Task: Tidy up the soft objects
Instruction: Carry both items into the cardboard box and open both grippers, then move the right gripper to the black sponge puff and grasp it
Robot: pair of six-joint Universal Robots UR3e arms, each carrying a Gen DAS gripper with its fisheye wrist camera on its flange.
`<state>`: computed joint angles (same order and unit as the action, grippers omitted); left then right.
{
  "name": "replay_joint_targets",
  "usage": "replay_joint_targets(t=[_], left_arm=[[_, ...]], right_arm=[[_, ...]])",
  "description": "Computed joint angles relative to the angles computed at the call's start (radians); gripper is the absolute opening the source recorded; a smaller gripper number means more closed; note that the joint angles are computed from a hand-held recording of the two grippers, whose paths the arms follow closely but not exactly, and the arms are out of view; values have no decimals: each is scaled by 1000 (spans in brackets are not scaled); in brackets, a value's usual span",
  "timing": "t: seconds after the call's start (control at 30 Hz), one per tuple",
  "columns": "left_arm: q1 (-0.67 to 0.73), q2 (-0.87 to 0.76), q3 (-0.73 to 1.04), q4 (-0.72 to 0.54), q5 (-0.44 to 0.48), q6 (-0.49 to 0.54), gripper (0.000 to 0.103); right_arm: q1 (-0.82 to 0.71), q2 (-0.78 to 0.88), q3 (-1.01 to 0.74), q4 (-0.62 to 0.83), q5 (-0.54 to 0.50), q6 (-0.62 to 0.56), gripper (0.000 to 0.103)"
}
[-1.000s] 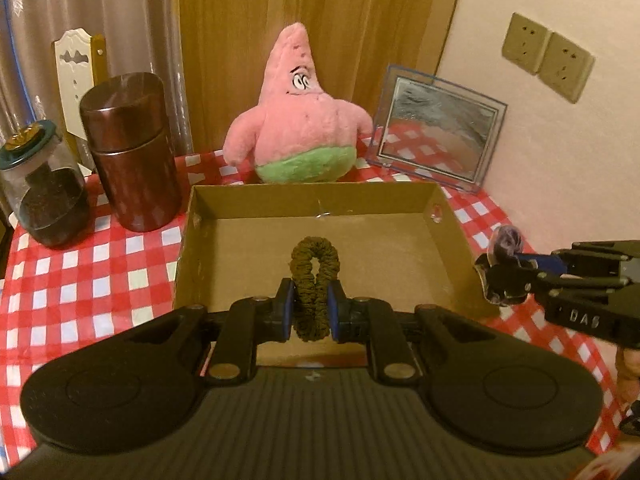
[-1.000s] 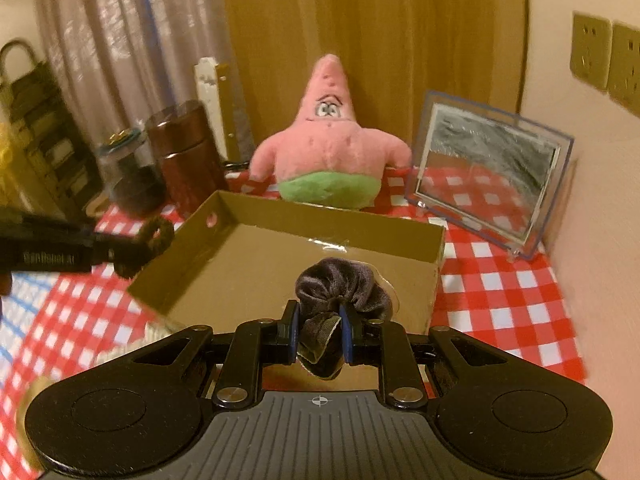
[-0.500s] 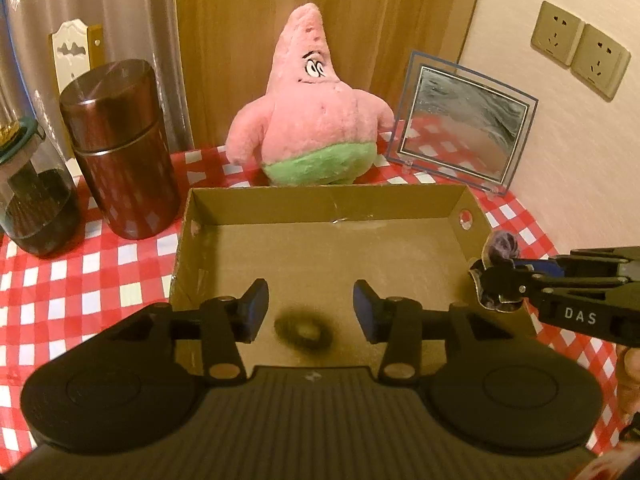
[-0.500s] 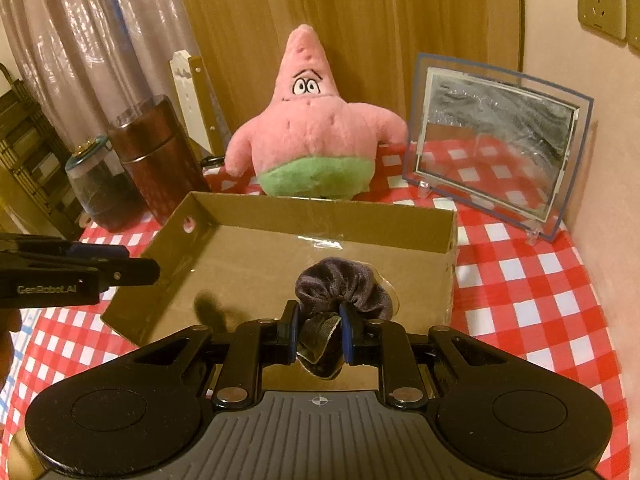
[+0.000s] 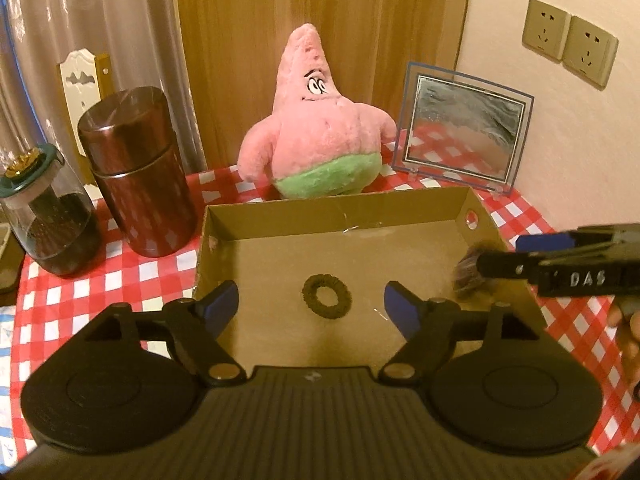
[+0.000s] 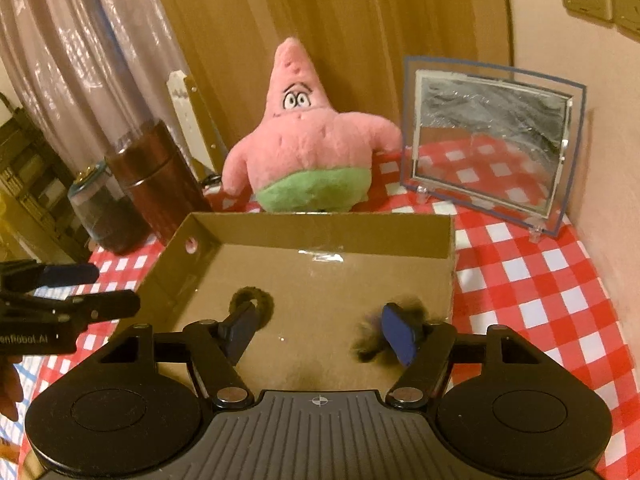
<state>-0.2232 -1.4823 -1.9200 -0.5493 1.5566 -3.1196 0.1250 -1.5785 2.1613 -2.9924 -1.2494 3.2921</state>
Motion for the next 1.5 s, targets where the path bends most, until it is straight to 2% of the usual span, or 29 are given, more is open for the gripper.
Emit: replay_joint_targets(t=[0.17, 0.4, 0.6, 0.73, 0.77, 0.87, 0.97, 1.1, 1.2, 1.37, 1.5], left_arm=[[-6, 44, -49, 35, 10, 28, 78], [-21, 170, -64, -79, 31, -7, 78], [-68, 355, -88, -210, 77, -90, 78], [-135, 497, -110, -309, 121, -184, 78], [-162, 520, -111, -330, 141, -212, 78], [-311, 570, -107, -392, 277, -326, 78], [-472, 590, -91, -455, 402, -469, 78], [-752, 545, -39, -563, 614, -705, 78], [-927, 494, 12, -665, 719, -879, 78], [-1165, 395, 103, -859, 838, -1167, 79], [-1274, 344, 142, -965, 862, -1345, 79]], right_arm=[[-12, -70, 39, 36, -19, -14, 69], [-53, -316, 131, 188, -16, -23, 69], [-69, -643, 200, 407, 2, -51, 69], [-59, -884, 216, 598, 1, -66, 69], [-53, -938, 213, 647, -3, -66, 69], [-6, -1066, 193, 771, -36, -58, 69], [172, -1072, 182, 757, -180, 22, 69], [539, -970, 180, 648, -490, 213, 69], [744, -913, 175, 623, -653, 337, 69], [1080, -809, 166, 632, -925, 574, 69], [1270, -746, 161, 691, -1050, 754, 69]])
